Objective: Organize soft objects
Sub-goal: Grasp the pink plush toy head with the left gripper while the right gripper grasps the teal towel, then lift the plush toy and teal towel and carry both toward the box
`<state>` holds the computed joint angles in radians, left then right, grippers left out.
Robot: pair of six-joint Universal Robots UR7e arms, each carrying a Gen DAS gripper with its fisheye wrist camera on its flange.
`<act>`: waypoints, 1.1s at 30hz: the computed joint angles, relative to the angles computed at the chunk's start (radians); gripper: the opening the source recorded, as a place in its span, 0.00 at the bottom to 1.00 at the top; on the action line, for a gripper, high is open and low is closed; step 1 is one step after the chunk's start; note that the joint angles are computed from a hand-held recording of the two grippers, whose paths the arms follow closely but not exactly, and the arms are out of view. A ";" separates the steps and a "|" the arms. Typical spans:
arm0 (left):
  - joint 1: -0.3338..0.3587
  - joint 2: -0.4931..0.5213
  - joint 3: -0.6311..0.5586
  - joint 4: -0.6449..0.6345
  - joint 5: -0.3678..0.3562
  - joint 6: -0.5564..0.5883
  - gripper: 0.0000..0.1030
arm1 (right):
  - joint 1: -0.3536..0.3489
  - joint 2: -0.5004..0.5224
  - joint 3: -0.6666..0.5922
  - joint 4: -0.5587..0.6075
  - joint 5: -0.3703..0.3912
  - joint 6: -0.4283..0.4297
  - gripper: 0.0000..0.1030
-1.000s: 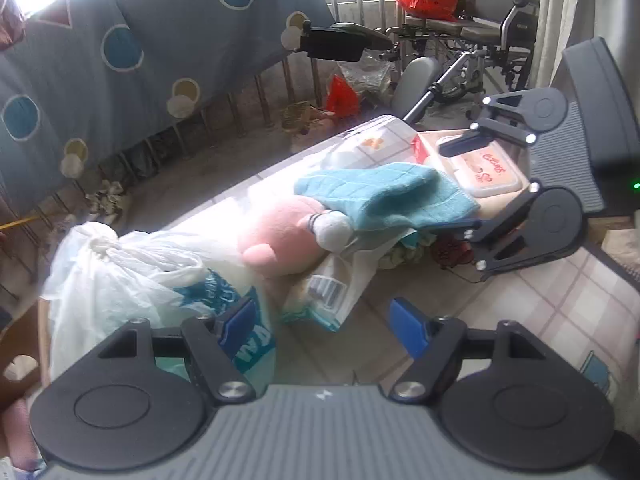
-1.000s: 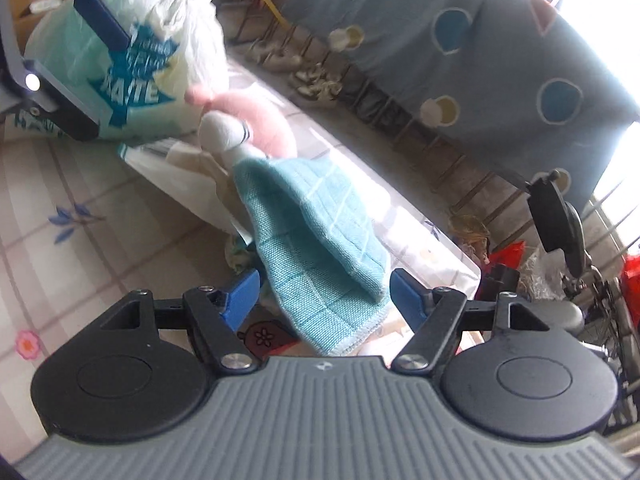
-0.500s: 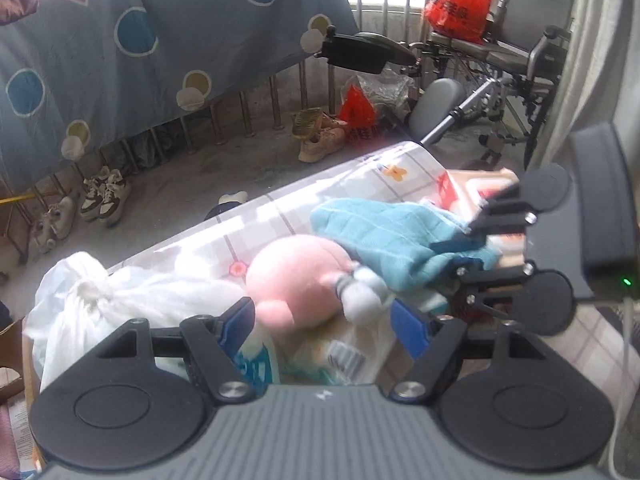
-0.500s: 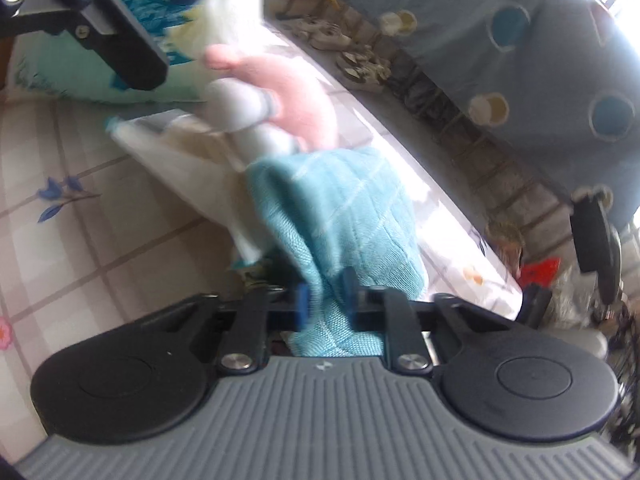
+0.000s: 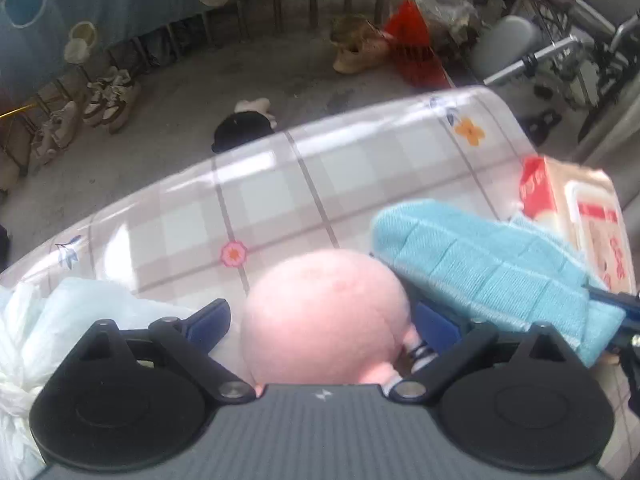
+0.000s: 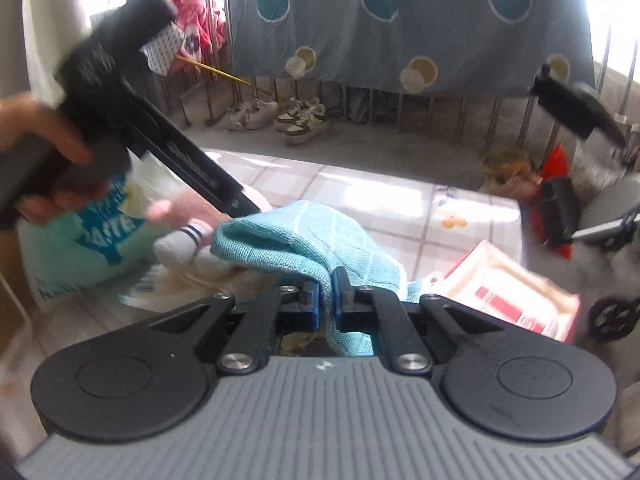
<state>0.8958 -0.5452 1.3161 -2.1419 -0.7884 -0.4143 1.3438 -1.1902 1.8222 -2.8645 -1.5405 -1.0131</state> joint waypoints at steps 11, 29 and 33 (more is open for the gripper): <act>-0.066 -0.064 0.153 -0.223 0.066 0.060 0.83 | -0.010 -0.049 0.058 -0.008 -0.056 -0.091 0.28; -0.115 -0.205 0.329 -0.435 0.041 0.067 0.84 | 0.098 0.056 0.159 -0.338 -0.135 -0.377 0.03; -0.162 -0.282 0.418 -0.529 0.083 0.098 0.84 | 0.086 -0.004 0.226 -0.473 -0.028 -0.282 0.03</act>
